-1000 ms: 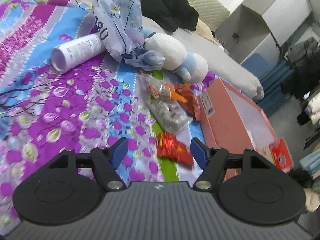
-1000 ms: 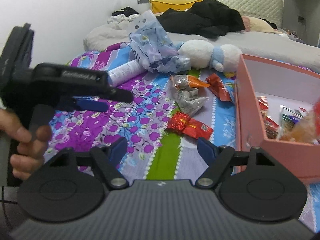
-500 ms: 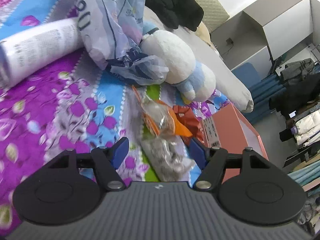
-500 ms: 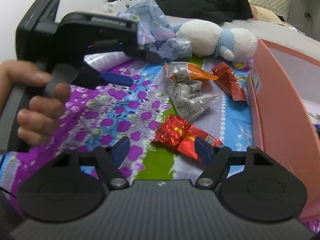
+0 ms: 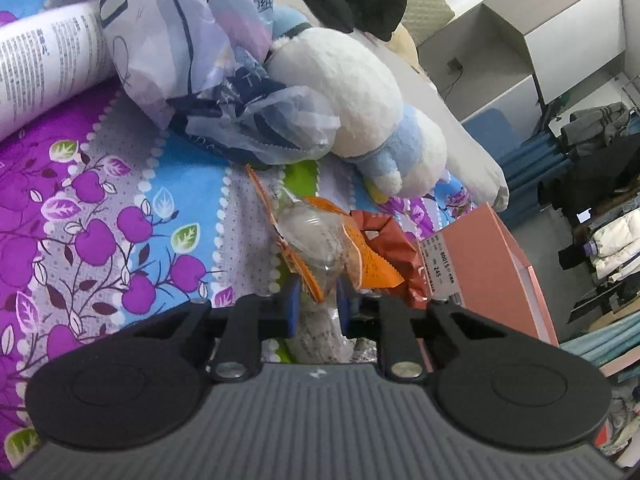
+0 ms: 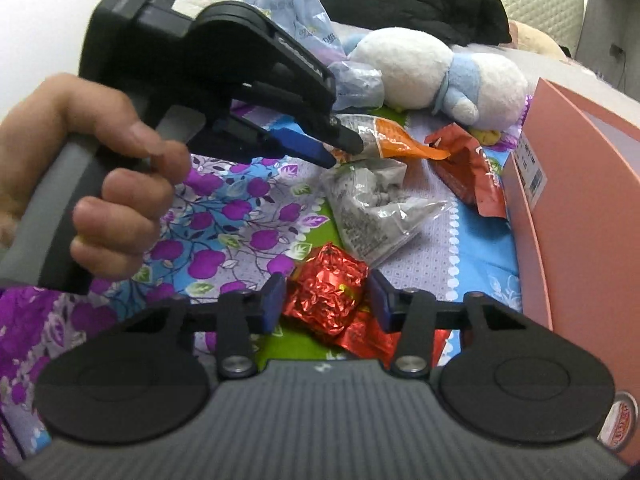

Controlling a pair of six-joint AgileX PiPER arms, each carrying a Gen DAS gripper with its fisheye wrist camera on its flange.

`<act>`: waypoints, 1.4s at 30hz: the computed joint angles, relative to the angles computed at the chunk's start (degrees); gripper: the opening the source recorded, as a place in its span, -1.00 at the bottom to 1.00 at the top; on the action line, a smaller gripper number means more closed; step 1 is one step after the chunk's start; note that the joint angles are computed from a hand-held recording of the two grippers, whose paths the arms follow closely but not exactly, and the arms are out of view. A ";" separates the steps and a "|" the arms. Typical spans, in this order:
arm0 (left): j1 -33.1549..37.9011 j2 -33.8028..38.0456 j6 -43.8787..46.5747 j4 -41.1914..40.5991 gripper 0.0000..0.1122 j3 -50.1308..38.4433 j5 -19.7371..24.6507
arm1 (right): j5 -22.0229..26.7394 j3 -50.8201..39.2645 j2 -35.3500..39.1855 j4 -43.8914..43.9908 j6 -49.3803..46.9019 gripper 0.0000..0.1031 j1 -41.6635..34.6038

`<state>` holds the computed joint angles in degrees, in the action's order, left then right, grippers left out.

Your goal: Organize snacks

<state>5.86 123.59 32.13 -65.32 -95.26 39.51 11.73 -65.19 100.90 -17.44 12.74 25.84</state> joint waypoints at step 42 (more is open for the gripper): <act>12.42 -58.05 -5.85 22.28 -0.72 54.96 9.54 | 13.42 24.49 -32.21 -9.20 15.21 -0.71 11.69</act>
<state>18.28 65.54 26.27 -43.03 -40.31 49.05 25.16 -40.70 68.69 -26.64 27.95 37.53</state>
